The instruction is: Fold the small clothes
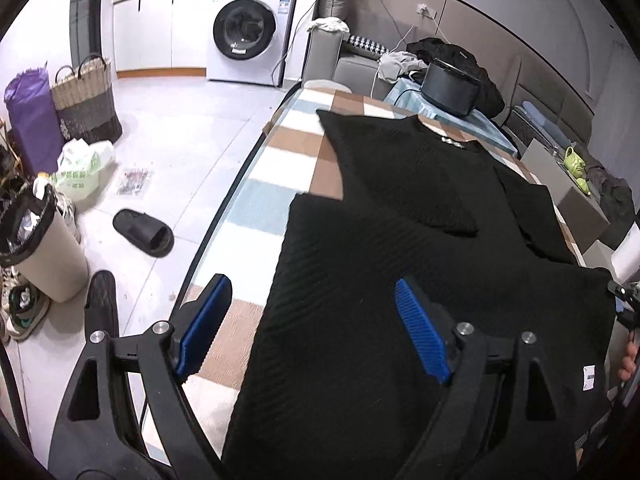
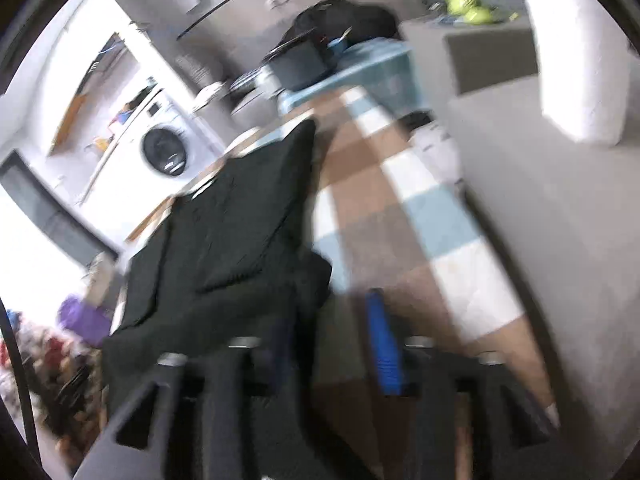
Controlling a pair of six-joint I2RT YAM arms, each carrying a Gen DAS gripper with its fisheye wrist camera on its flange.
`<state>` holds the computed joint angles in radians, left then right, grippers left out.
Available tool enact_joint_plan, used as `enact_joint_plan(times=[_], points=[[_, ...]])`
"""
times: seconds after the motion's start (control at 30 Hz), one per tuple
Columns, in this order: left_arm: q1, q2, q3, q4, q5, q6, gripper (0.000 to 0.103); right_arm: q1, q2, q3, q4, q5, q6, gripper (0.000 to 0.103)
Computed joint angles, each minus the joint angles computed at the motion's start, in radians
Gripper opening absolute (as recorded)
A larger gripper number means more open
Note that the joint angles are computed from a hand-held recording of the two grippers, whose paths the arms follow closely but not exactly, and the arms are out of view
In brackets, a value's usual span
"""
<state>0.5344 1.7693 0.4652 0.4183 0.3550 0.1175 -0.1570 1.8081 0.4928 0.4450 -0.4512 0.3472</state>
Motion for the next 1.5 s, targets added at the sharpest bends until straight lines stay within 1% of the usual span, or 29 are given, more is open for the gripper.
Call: enact_joint_plan(times=[0.03,0.07,0.13,0.2,0.3,0.33,0.37,0.4,0.43,0.47,0.5,0.53,0.57,0.6,0.63,0.67,0.73,0.83,0.97,1.0,1.03,1.07,1.17,1.23,1.3,1.4,1.47,1.5], points=[[0.001,0.021,0.014,-0.007,0.001,0.0,0.082,-0.008,0.003,-0.022,0.021,-0.046,-0.023,0.055],[0.005,0.045,0.026,-0.012,0.004,-0.002,0.082,-0.005,0.007,-0.031,0.012,-0.064,-0.051,0.058],[0.008,0.093,0.056,-0.022,0.018,-0.004,0.082,0.035,0.011,-0.058,0.035,-0.024,-0.06,0.059],[0.006,0.134,0.081,-0.028,0.03,-0.001,0.082,0.075,0.034,-0.057,0.043,0.0,-0.065,0.059],[-0.016,0.187,0.121,-0.028,0.003,-0.018,0.082,0.115,0.055,-0.052,0.067,0.003,-0.051,0.059],[-0.024,0.207,0.143,-0.041,-0.006,-0.028,0.082,0.131,0.065,-0.034,0.056,0.014,-0.055,0.059],[-0.031,0.23,0.172,-0.064,-0.011,-0.036,0.082,0.147,0.073,-0.014,0.042,0.029,-0.061,0.058],[-0.037,0.252,0.201,-0.083,-0.009,-0.044,0.082,0.16,0.077,0.002,0.031,0.041,-0.067,0.052],[-0.042,0.267,0.217,-0.087,-0.002,-0.052,0.079,0.167,0.074,0.009,0.024,0.046,-0.07,0.043],[-0.049,0.274,0.222,-0.075,-0.008,-0.057,0.071,0.175,0.075,0.022,0.01,0.053,-0.077,0.039],[-0.057,0.281,0.229,-0.067,-0.014,-0.058,0.061,0.185,0.079,0.035,-0.002,0.064,-0.083,0.029],[-0.064,0.289,0.236,-0.063,-0.021,-0.06,0.041,0.195,0.082,0.042,-0.001,0.081,-0.089,0.017],[-0.067,0.295,0.24,-0.055,-0.03,-0.066,0.02,0.201,0.082,0.041,0.011,0.09,-0.096,0.012],[-0.06,0.3,0.244,-0.055,-0.012,-0.074,0.012,0.199,0.084,0.038,0.031,0.093,-0.095,0.01],[-0.05,0.302,0.245,-0.053,0.018,-0.077,0.005,0.191,0.081,0.018,0.081,0.093,-0.083,0.007],[-0.035,0.292,0.222,-0.023,0.052,-0.081,0.005,0.18,0.081,0.009,0.111,0.087,-0.079,0.006],[-0.008,0.249,0.152,0.063,0.088,-0.082,0.005,0.16,0.062,-0.025,0.168,0.08,-0.061,0.005],[0.024,0.179,0.074,0.118,0.139,-0.077,0.004,0.123,0.029,-0.094,0.288,0.035,-0.053,0.005],[0.065,0.048,-0.046,0.18,0.2,-0.066,0.004,0.109,-0.033,-0.185,0.401,-0.01,-0.049,0.004],[0.075,0.018,-0.073,0.197,0.212,-0.068,0.004,0.108,-0.05,-0.217,0.449,-0.02,-0.057,0.004],[0.083,-0.015,-0.094,0.197,0.215,-0.062,0.004,0.118,-0.084,-0.256,0.488,-0.006,-0.075,0.004],[0.093,-0.048,-0.116,0.203,0.221,-0.058,0.004,0.123,-0.109,-0.277,0.497,0.008,-0.085,0.004],[0.132,-0.13,-0.14,0.149,0.256,-0.032,0.004,0.093,-0.151,-0.337,0.547,-0.041,-0.068,0.004],[0.169,-0.18,-0.152,0.106,0.285,-0.008,0.004,0.067,-0.185,-0.367,0.552,-0.079,-0.066,0.004],[0.205,-0.228,-0.154,0.045,0.315,0.018,0.004,0.059,-0.237,-0.4,0.535,-0.085,-0.087,0.004],[0.264,-0.308,-0.168,-0.069,0.367,0.089,0.004,0.053,-0.363,-0.446,0.451,-0.107,-0.119,0.004],[0.274,-0.306,-0.167,-0.083,0.368,0.114,0.004,0.031,-0.463,-0.466,0.357,-0.122,-0.133,0.004],[0.276,-0.299,-0.167,-0.084,0.369,0.118,0.004,0.035,-0.475,-0.463,0.334,-0.103,-0.132,0.004]])
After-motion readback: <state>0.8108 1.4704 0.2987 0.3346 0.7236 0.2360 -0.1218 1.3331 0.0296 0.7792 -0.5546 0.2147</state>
